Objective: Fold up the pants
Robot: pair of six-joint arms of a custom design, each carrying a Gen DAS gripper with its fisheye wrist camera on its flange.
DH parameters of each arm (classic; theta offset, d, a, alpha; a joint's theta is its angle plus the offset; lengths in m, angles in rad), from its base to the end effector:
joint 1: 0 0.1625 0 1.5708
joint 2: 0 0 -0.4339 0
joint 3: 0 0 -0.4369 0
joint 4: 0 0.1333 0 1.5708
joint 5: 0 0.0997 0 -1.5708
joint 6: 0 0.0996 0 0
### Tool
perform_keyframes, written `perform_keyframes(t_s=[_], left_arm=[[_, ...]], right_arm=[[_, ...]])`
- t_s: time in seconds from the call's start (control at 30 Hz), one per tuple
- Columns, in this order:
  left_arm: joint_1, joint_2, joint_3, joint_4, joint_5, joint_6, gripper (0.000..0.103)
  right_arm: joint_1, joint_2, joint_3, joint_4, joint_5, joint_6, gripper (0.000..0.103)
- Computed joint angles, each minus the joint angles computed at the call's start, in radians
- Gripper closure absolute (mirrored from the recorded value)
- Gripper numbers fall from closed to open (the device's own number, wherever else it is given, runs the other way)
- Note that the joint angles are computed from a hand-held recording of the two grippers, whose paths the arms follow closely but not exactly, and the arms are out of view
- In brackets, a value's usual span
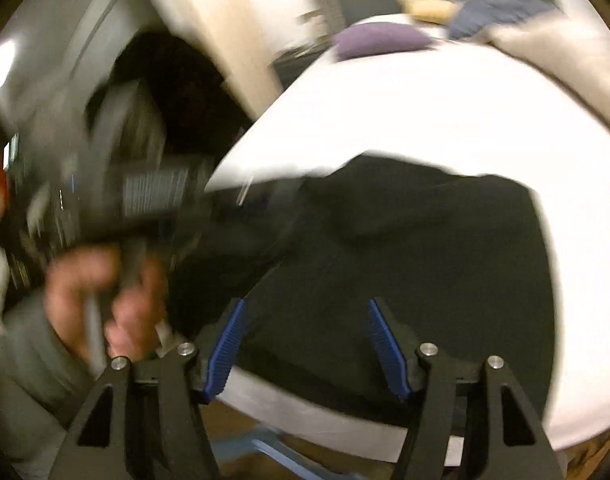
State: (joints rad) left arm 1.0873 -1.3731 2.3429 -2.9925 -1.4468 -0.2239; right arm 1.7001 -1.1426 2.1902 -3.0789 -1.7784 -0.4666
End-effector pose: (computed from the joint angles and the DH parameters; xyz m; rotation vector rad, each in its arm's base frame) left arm -0.0873 -0.4795 0.1822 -0.3477 -2.9962 0.7152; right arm 0.1803 -0.5121 0.1358 0.7570 -2.6982 0.5984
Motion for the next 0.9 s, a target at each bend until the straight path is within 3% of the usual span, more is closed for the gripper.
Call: perform_keyframes(t_s=[0.03, 0.1, 0.23, 0.27, 0.33, 0.4, 0.43, 0.47, 0.53, 0.57, 0.6, 0.67, 0.73, 0.8, 0.9], left_arm=[[0.005, 0.004, 0.013, 0.010, 0.009, 0.013, 0.090], [-0.004, 0.043, 0.011, 0.052, 0.053, 0.005, 0.090], [-0.006, 0.052, 0.050, 0.007, 0.073, 0.037, 0.090], [-0.012, 0.048, 0.052, 0.017, 0.083, 0.043, 0.090], [-0.017, 0.045, 0.057, 0.024, 0.095, 0.049, 0.090], [-0.021, 0.045, 0.063, 0.015, 0.100, 0.045, 0.090], [-0.023, 0.052, 0.063, 0.006, 0.102, 0.042, 0.090], [-0.023, 0.052, 0.065, 0.002, 0.104, 0.039, 0.090], [-0.021, 0.054, 0.069, -0.009, 0.102, 0.039, 0.090], [-0.012, 0.052, 0.074, -0.019, 0.096, 0.048, 0.090], [-0.011, 0.052, 0.077, -0.027, 0.094, 0.047, 0.090], [-0.008, 0.052, 0.085, -0.043, 0.084, 0.044, 0.090], [-0.018, 0.028, 0.096, -0.036, 0.091, 0.018, 0.090], [-0.031, -0.040, 0.132, -0.026, 0.130, -0.003, 0.090], [-0.077, -0.226, 0.223, -0.005, 0.221, -0.078, 0.090]], right_arm=[[-0.025, -0.025, -0.007, 0.012, 0.036, 0.028, 0.041], [-0.112, -0.068, -0.066, 0.113, 0.185, 0.114, 0.041], [-0.221, 0.006, -0.236, 0.360, 0.415, 0.157, 0.041], [-0.232, 0.042, -0.277, 0.391, 0.422, 0.168, 0.041], [-0.244, 0.116, -0.354, 0.415, 0.360, 0.211, 0.043], [-0.273, 0.164, -0.408, 0.419, 0.348, 0.302, 0.088], [-0.288, 0.168, -0.413, 0.402, 0.362, 0.353, 0.091], [-0.300, 0.158, -0.403, 0.395, 0.381, 0.380, 0.088], [-0.303, 0.119, -0.360, 0.407, 0.424, 0.334, 0.057], [-0.305, 0.087, -0.315, 0.412, 0.453, 0.285, 0.035], [-0.310, 0.062, -0.279, 0.415, 0.474, 0.255, 0.030], [-0.335, 0.000, -0.173, 0.400, 0.511, 0.187, 0.030], [-0.351, -0.052, -0.076, 0.340, 0.489, 0.130, 0.036], [-0.361, -0.121, 0.011, 0.297, 0.475, 0.139, 0.035], [-0.350, -0.202, 0.096, 0.233, 0.487, 0.202, 0.033]])
